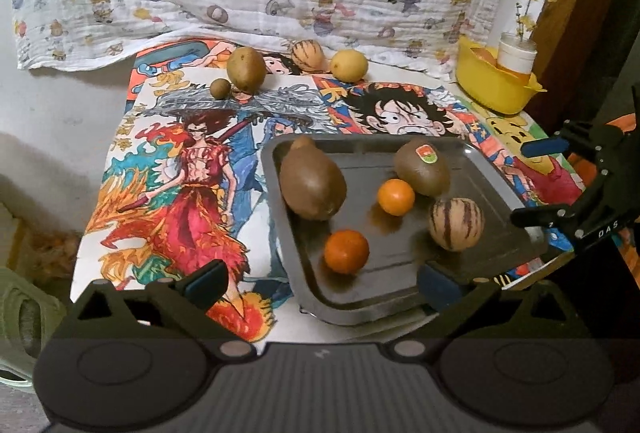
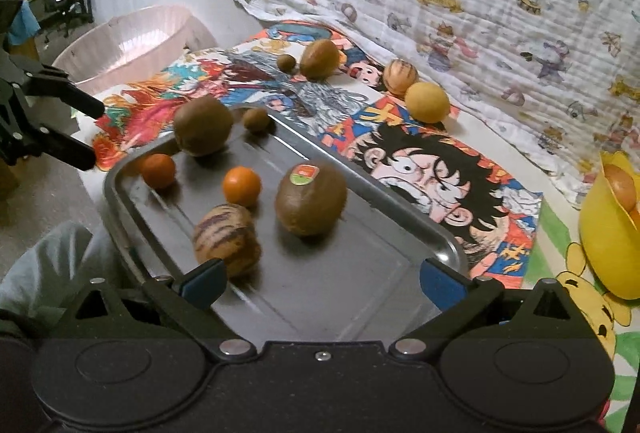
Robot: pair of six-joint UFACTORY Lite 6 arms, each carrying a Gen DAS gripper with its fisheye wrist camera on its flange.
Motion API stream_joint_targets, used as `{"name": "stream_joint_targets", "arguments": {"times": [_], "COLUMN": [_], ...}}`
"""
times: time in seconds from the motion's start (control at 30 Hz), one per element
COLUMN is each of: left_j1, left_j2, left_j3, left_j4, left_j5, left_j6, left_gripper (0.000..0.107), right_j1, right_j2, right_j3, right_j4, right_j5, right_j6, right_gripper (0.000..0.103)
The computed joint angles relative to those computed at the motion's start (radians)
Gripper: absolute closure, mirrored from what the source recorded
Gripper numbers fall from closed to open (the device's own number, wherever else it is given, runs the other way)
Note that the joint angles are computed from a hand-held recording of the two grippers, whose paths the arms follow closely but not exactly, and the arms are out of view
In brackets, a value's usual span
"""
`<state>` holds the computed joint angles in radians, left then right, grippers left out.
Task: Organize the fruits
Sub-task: 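Move both tools toward the brown pear and the striped pepino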
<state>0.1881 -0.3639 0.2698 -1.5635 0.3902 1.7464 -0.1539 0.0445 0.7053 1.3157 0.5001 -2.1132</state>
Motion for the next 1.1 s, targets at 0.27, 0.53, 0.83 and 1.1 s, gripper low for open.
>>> {"name": "stream_joint_targets", "arguments": {"times": [0.27,0.53,0.83,1.1], "left_j1": [0.003,0.018,0.036,0.037], "left_j2": [0.151,0.317,0.535,0.706], "left_j3": [0.127,0.298,0.572,0.774], "left_j4": [0.011,-0.078,-0.071,-0.023], "left_j5": [-0.037,-0.084,-0.127,-0.128], "left_j6": [-0.013,0.045,0.077,0.093], "left_gripper": [0.005,0.005,0.005,0.005], "right_j1": [0.009,0.077,0.184,0.241], "right_j2": [0.170,0.353,0.560,0.886], "right_j3": [0.198,0.460,0.882,1.472], "right_j4": [-0.050,-0.129,-0.421,-0.676], "right_j5": [-0.008,-0.004,0.101,0.322], "right_j6": [0.089,0.227,0.412,0.596], "right_gripper": [0.001,0.001,0.001,0.001]}}
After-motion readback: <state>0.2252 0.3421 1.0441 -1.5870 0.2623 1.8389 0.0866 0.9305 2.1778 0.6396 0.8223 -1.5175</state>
